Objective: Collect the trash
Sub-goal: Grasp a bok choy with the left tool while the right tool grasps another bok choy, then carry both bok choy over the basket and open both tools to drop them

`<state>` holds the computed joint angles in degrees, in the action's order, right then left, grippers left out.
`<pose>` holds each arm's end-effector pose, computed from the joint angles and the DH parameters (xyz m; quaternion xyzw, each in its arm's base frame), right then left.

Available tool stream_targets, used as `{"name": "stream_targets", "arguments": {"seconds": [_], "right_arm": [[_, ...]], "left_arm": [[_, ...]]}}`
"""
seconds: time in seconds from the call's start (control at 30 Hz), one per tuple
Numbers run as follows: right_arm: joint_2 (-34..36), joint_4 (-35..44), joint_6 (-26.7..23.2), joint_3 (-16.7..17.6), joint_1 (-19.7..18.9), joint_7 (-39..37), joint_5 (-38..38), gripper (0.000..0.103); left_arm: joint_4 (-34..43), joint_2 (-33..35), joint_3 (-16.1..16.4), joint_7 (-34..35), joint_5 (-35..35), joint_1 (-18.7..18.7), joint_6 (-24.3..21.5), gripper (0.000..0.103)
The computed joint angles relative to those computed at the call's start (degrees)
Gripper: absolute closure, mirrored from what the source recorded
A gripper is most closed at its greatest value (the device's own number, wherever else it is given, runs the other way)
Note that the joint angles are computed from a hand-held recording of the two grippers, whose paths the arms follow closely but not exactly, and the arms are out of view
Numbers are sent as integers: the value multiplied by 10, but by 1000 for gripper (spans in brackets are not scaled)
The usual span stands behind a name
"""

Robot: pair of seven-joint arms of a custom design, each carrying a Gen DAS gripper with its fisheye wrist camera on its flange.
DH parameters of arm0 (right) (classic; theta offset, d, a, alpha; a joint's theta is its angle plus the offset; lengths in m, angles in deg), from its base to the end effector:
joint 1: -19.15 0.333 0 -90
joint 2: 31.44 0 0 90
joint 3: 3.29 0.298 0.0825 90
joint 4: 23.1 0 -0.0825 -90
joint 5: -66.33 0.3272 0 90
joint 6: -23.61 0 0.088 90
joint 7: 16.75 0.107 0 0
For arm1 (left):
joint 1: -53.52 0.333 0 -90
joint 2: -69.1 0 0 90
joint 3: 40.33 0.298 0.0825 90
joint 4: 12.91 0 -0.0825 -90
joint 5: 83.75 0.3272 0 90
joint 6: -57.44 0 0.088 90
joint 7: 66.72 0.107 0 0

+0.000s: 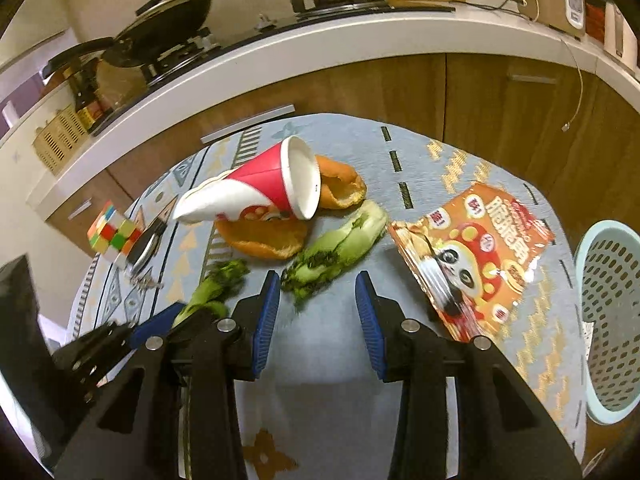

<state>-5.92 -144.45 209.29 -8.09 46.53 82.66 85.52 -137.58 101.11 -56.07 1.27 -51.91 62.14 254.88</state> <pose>0.5484 0.1973 0.3082 -0.6349 0.6977 -0.1393 0.3012 0.5471 -0.1185 0.2627 -0.5748 0.7325 -0.3332 0.1480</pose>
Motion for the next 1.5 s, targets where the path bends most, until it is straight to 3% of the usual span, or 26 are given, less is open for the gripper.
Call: {"name": "stream_targets", "arguments": {"seconds": [0.1, 0.2, 0.23, 0.37, 0.5, 0.6, 0.7, 0.73, 0.83, 0.93, 1.13, 1.27, 1.5], "right_arm": [[28, 35, -28, -58, 44, 52, -18, 63], [47, 59, -30, -42, 28, 52, -3, 62], [55, 69, -34, -54, 37, 65, -3, 61], [84, 96, -57, -134, 104, 122, -29, 61], [100, 101, -66, -191, 155, 162, -69, 65], [93, 89, -60, -196, 159, 173, -87, 67], [67, 54, -35, -174, 142, 166, -90, 70], [58, 43, -25, -162, 132, 158, -87, 84], [29, 8, -2, -144, 122, 129, -77, 84], [10, -16, 10, -152, 136, 105, -61, 84], [-55, -85, 63, -94, 95, 44, -36, 84], [-92, -123, 92, -154, 168, -9, 17, 84], [-167, -185, 145, -170, 199, -105, 117, 84]], "left_arm": [[-6, 2, -3, -12, -1, 10, 19, 83], [-12, -2, 13, -16, -1, -4, 37, 84], [-11, -3, 22, -15, -6, -15, 37, 84], [-17, -10, 56, -3, -26, -56, 44, 84], [-23, -14, 67, 6, -37, -68, 50, 84], [-29, -18, 70, 9, -43, -72, 56, 85], [-28, -15, 65, 7, -42, -66, 58, 87], [-27, -15, 61, 4, -40, -61, 58, 88], [-18, -7, 12, -32, 6, -3, 49, 89], [-28, -18, 34, -31, -8, -27, 60, 89], [-57, -50, 47, -46, -12, -39, 82, 89], [-80, -79, 55, -48, -18, -55, 104, 89], [-115, -134, 65, -29, -44, -107, 139, 89]]}}
